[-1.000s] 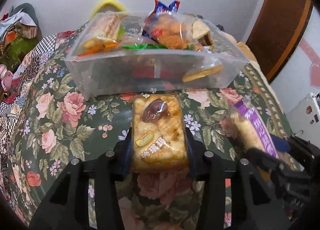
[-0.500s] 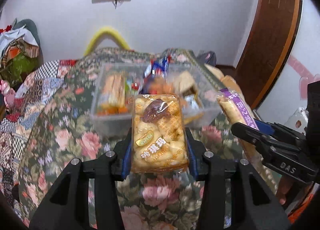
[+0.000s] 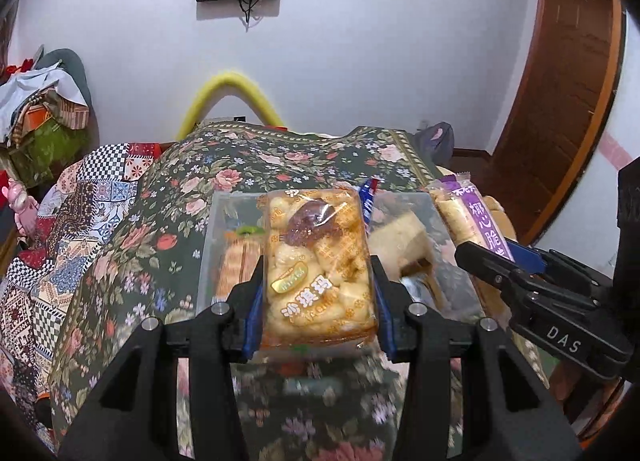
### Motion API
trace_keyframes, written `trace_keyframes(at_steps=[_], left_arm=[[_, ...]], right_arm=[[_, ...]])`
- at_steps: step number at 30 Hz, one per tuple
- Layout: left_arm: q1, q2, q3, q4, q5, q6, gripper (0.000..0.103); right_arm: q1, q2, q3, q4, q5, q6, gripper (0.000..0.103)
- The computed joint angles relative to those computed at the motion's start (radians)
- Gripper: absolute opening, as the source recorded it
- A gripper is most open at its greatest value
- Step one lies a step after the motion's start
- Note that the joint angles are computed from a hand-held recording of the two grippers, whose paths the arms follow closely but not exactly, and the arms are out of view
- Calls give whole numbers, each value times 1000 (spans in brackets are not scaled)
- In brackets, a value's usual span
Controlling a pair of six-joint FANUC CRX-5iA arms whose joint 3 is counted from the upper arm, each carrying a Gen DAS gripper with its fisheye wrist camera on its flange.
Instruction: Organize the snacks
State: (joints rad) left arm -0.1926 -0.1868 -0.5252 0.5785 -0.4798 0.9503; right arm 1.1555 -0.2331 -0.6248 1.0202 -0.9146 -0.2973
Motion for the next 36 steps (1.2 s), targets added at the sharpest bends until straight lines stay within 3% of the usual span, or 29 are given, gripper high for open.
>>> trace_keyframes(at_steps=[9, 14, 18, 23, 27, 36], left_arm=[[0, 141, 94, -43, -9, 67, 45], [-3, 158, 116, -91, -18, 107, 47], [9, 123, 78, -14, -15, 33, 48], [29, 21, 13, 75, -26, -51, 48], [53, -123, -64, 163, -40, -138, 48], [160, -481, -217, 321, -140, -287, 49]], right_arm=[[-77, 57, 32, -75, 85, 83, 42], [-76, 62, 36, -84, 74, 91, 43], [-65, 39, 33, -80, 61, 89, 43], [-10, -2, 32, -49, -12, 74, 43], [75, -47, 42, -12, -110, 58, 43], [372, -88, 97, 112, -436, -12, 44]])
